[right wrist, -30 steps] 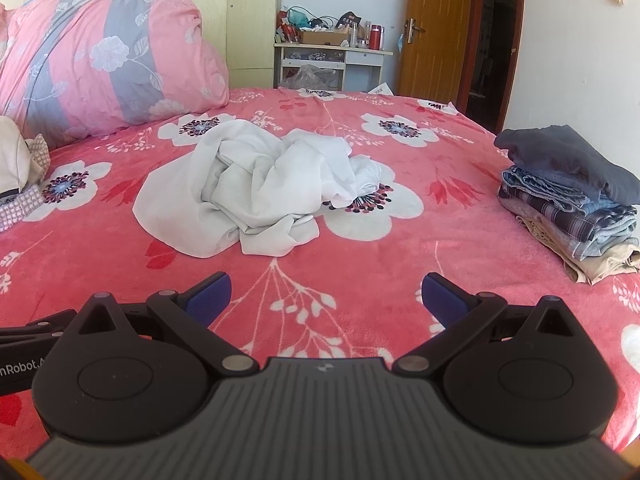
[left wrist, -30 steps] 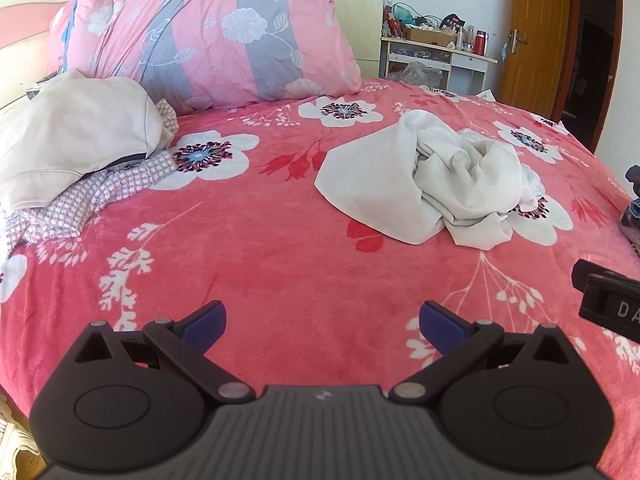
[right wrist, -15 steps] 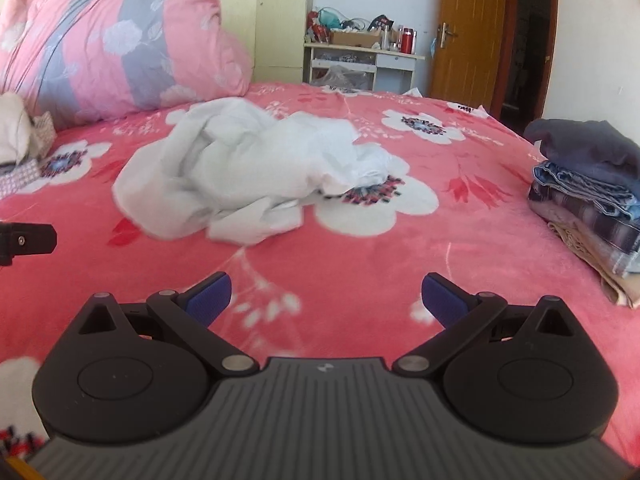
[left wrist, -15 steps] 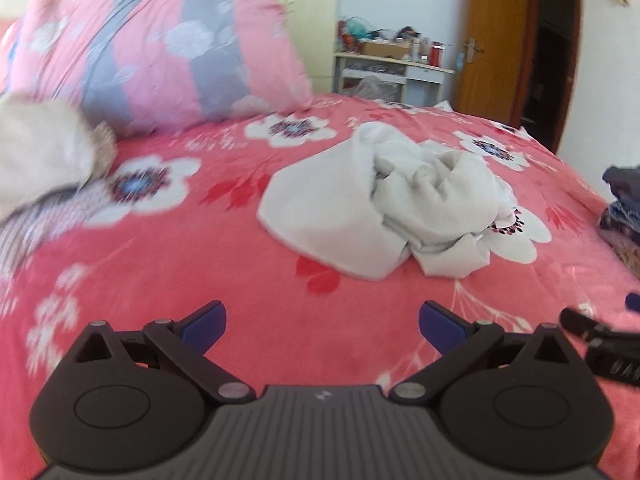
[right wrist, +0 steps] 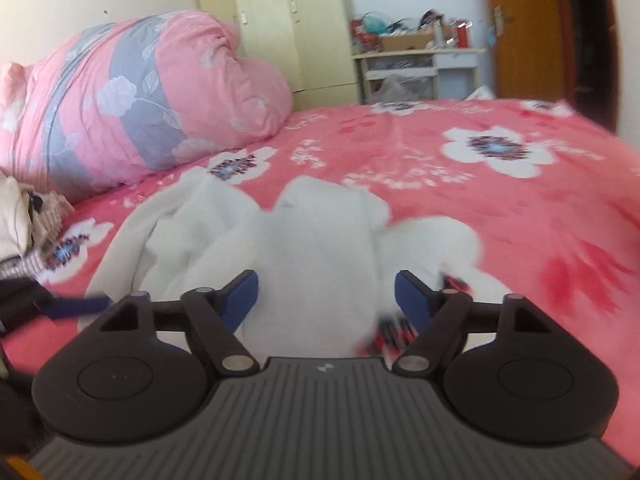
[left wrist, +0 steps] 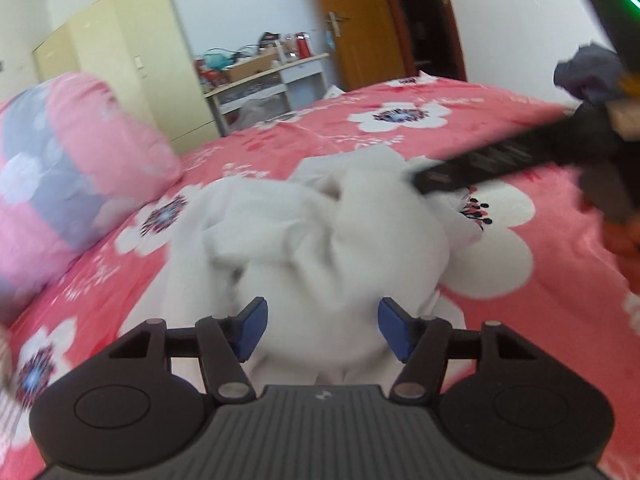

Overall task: Fold clothes
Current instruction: 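Grasp the white shirt with the left gripper while the right gripper grasps another edge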

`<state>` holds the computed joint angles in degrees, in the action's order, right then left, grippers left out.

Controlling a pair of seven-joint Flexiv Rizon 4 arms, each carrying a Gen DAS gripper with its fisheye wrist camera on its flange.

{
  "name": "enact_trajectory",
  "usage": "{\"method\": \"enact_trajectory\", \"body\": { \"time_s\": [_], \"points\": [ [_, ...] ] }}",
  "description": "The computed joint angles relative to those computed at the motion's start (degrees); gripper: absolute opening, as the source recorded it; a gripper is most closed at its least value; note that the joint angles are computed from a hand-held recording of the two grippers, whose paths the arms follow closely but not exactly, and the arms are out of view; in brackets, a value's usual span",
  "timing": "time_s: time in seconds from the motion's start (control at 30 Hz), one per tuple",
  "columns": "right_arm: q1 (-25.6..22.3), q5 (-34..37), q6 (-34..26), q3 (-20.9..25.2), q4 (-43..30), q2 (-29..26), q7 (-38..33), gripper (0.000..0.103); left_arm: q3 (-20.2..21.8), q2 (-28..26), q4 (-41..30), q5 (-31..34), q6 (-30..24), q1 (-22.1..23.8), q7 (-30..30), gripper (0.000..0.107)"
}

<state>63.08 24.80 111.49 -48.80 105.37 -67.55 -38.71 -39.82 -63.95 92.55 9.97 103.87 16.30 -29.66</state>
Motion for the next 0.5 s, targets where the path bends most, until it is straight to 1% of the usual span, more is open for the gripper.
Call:
{"method": "enact_trajectory", "body": {
  "time_s": [0.03,0.07,0.1,0.13,0.17,0.2,0.23,0.27,0.3,0.33,0.37,0.43,0.5],
  "points": [
    [-3.36,-1.70,0.70,1.93,-2.34,0.51,-0.39,0.064,1.79,-0.58,-2.06,-0.49,0.01,-2.30,0.28,0.061],
    [-5.97,-2.78,-0.07,3.49,-4.52,0.80,-0.59,0.062,3.55,-1.09,-4.06,-1.04,-0.41,-4.40,0.59,0.059],
    [-8.51,-3.91,-1.04,5.02,-6.71,0.99,-0.64,0.058,4.91,-1.62,-5.75,-1.53,-0.92,-6.04,0.96,0.054],
    [-11.58,-5.37,-1.67,7.83,-8.59,1.66,-0.55,0.055,6.22,-2.18,-7.43,-2.08,-1.45,-7.63,1.38,0.047],
    [-14.83,-6.98,-2.34,10.89,-10.51,2.26,-0.43,0.054,7.28,-2.70,-8.65,-2.71,-1.71,-8.88,1.59,0.043],
    [-18.05,-8.67,-3.18,13.92,-12.48,2.66,-0.17,0.051,7.83,-3.15,-9.28,-3.20,-1.47,-9.67,1.61,0.035],
    [-19.67,-9.77,-4.20,15.69,-13.44,2.91,0.08,0.044,7.72,-3.60,-9.61,-3.33,-1.44,-9.82,1.75,0.027],
    [-21.09,-10.90,-5.26,17.25,-14.28,3.08,0.49,0.040,7.66,-3.79,-9.59,-3.38,-1.15,-9.88,1.79,0.023],
    [-22.24,-11.76,-6.46,18.47,-15.16,3.07,0.99,0.029,7.69,-3.75,-9.23,-3.50,-0.60,-9.86,1.52,0.012],
    [-21.78,-12.04,-6.37,17.92,-14.72,3.04,1.89,0.013,7.29,-3.51,-8.48,-3.57,-0.27,-9.39,1.01,0.009],
    [-22.01,-12.25,-5.18,18.67,-13.87,3.70,2.30,0.007,6.62,-3.00,-7.42,-3.72,-0.37,-8.57,0.30,0.008],
    [-22.91,-11.61,0.02,21.08,-11.94,4.98,2.06,0.003,4.65,-1.97,-4.92,-3.62,-0.76,-6.19,-0.91,0.006],
    [-22.63,-10.19,3.60,22.73,-9.65,6.81,0.23,0.002,1.96,-0.86,-1.70,-2.81,-0.96,-2.80,-1.52,0.006]
  ]
}}
